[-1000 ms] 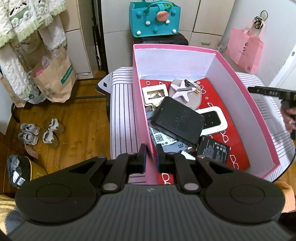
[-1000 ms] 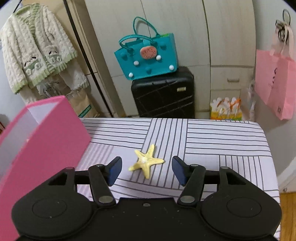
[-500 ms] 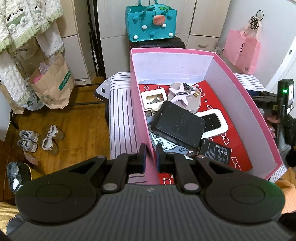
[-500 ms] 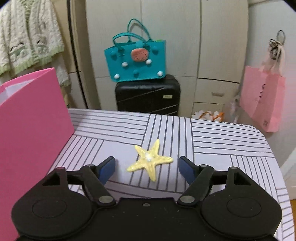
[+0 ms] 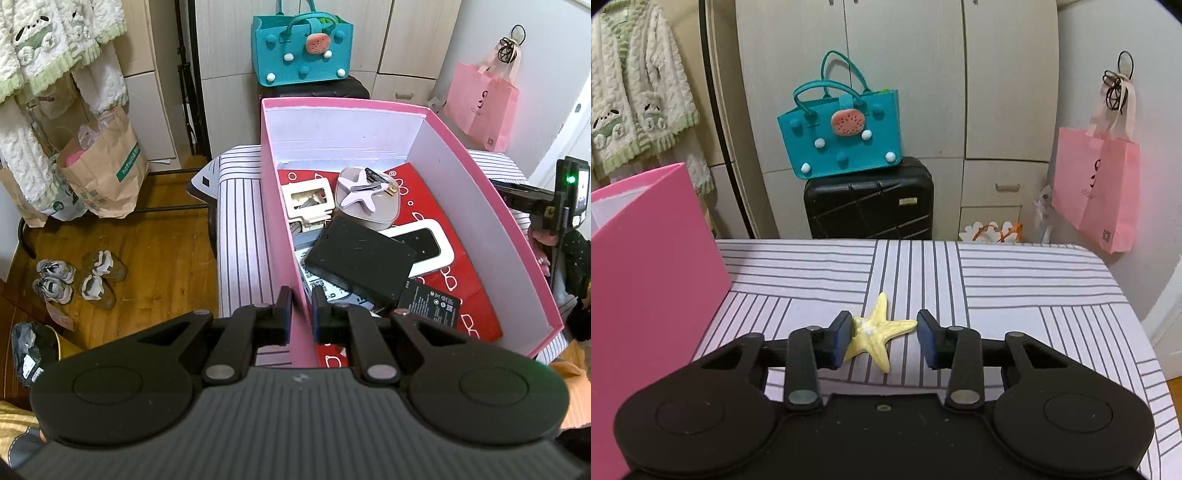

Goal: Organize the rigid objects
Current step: 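Carry the yellow starfish into the pink box and release it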

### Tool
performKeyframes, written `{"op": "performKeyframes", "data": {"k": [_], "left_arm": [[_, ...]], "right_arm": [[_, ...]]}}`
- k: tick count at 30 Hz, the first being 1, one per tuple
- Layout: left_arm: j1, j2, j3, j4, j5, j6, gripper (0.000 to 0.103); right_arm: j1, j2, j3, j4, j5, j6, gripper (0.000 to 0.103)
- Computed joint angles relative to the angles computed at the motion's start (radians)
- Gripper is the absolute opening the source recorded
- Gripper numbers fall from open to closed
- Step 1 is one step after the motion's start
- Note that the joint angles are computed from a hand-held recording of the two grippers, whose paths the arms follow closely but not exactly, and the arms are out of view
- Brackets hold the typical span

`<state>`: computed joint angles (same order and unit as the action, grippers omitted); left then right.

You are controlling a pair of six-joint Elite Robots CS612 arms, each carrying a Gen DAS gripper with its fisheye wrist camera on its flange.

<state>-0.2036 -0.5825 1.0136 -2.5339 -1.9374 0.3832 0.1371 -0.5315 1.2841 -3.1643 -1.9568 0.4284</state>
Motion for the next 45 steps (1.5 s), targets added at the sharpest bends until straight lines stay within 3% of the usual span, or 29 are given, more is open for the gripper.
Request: {"op": "performKeyframes", "data": {"k": [4,20,25,31,38,42,45], "left_arm": [[0.001,0.002,-0.003,0.002,-0.002,0.000,0.010],[0.001,0.001,-0.004,0.003,0.000,0.004,0.010],[0.001,0.001,-0.004,0.002,0.000,0.003,0.010],[0.001,0.001,-0.003,0.002,0.002,0.005,0.010],[0.000,0.000,-0.001,0.002,0.005,0.011,0.010],[0.000,0.000,-0.001,0.001,0.005,0.010,0.010],[0.000,0.000,-0.002,0.001,0.004,0.009,0.010]], "right_arm": [[-0.003,-0.009,0.016,-0.007,0.021,0.017,0.043],[-0.021,-0.089,0.130,-0.126,0.250,0.172,0.043],[-0.016,-0.123,0.150,-0.173,0.307,0.172,0.043],[-0.016,-0.147,0.148,-0.206,0.428,0.179,0.043],[-0.013,-0.137,0.067,-0.108,0.603,0.142,0.043],[-0.005,-0.118,0.005,-0.004,0.644,0.113,0.043],[0.010,-0.102,-0.043,0.086,0.624,0.038,0.043]]}}
